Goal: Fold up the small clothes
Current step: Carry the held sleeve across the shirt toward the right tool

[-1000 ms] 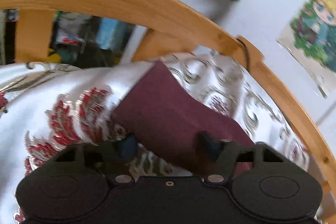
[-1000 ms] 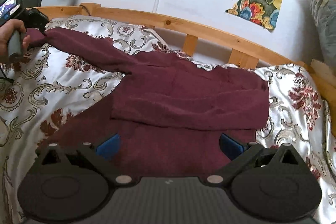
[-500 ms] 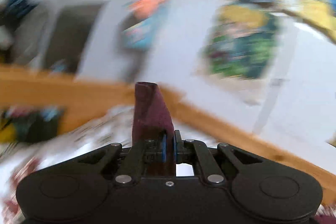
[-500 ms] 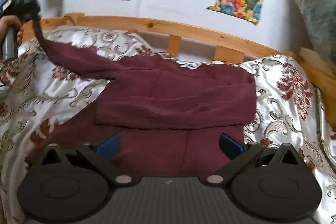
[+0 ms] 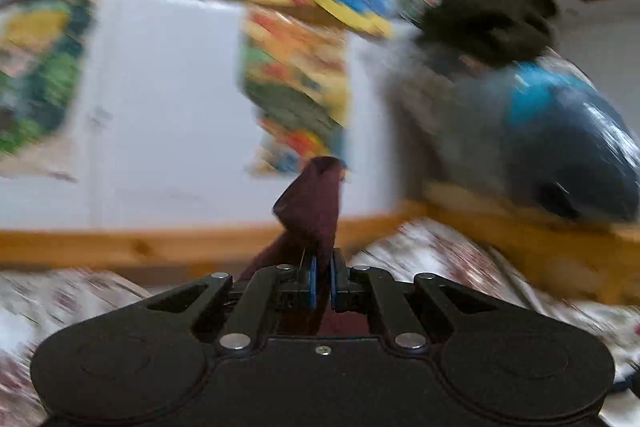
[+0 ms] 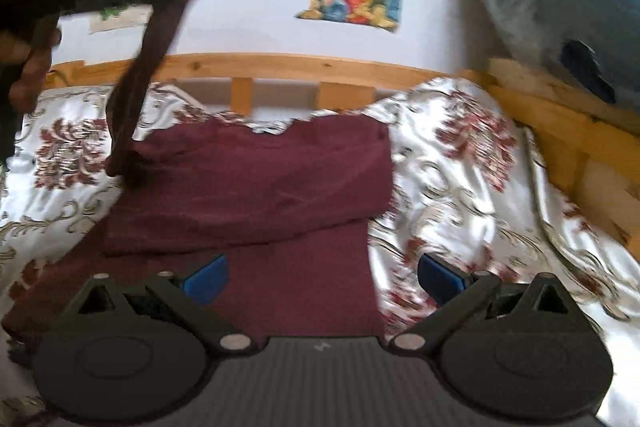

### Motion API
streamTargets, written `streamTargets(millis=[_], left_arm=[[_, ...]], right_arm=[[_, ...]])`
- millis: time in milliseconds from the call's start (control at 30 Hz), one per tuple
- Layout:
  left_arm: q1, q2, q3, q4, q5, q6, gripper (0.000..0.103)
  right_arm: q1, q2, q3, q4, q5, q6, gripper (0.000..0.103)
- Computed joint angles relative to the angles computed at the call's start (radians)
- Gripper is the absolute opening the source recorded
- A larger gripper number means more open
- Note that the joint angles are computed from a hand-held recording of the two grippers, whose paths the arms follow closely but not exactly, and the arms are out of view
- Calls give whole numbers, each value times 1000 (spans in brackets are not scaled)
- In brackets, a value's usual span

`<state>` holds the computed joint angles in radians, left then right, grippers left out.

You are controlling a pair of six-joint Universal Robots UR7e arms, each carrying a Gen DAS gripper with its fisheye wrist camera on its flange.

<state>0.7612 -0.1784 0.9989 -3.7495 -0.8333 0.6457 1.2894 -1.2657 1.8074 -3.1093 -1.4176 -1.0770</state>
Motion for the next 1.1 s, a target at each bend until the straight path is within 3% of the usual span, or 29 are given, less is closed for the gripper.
streamTargets(millis=[367,467,533,600,700,733,800,900,1000,1100], left_arm=[[38,55,22,323,-72,-308,8],[45,33,51,399,-95,-383,18],[42,21,78,406,-95,-394,30],[41,-2,114,399,-100,-396,51],[35,-43,171,373,-86,-408,64],[33,-58,191,371,-73,-419,65],[24,-88,225,374,-15,-446,83],[-1,-111,252,358,184,-438,101],[-1,-144,291,326,306,-382,102],[33,-188,338,299,342,-430,102]], right_arm=[[-46,-2,-42,-24,-72,24,103],[-48,4,-49,-28,-86,33,103],[-46,4,-52,-23,-106,50,103],[-47,4,-55,-13,-110,56,103],[-43,11,-64,1,-115,64,103],[-41,12,-67,9,-116,64,103],[-30,18,-76,30,-125,55,103],[-2,28,-113,118,-142,7,103],[32,53,-173,201,-131,-59,103],[90,103,-286,377,-152,-71,103]])
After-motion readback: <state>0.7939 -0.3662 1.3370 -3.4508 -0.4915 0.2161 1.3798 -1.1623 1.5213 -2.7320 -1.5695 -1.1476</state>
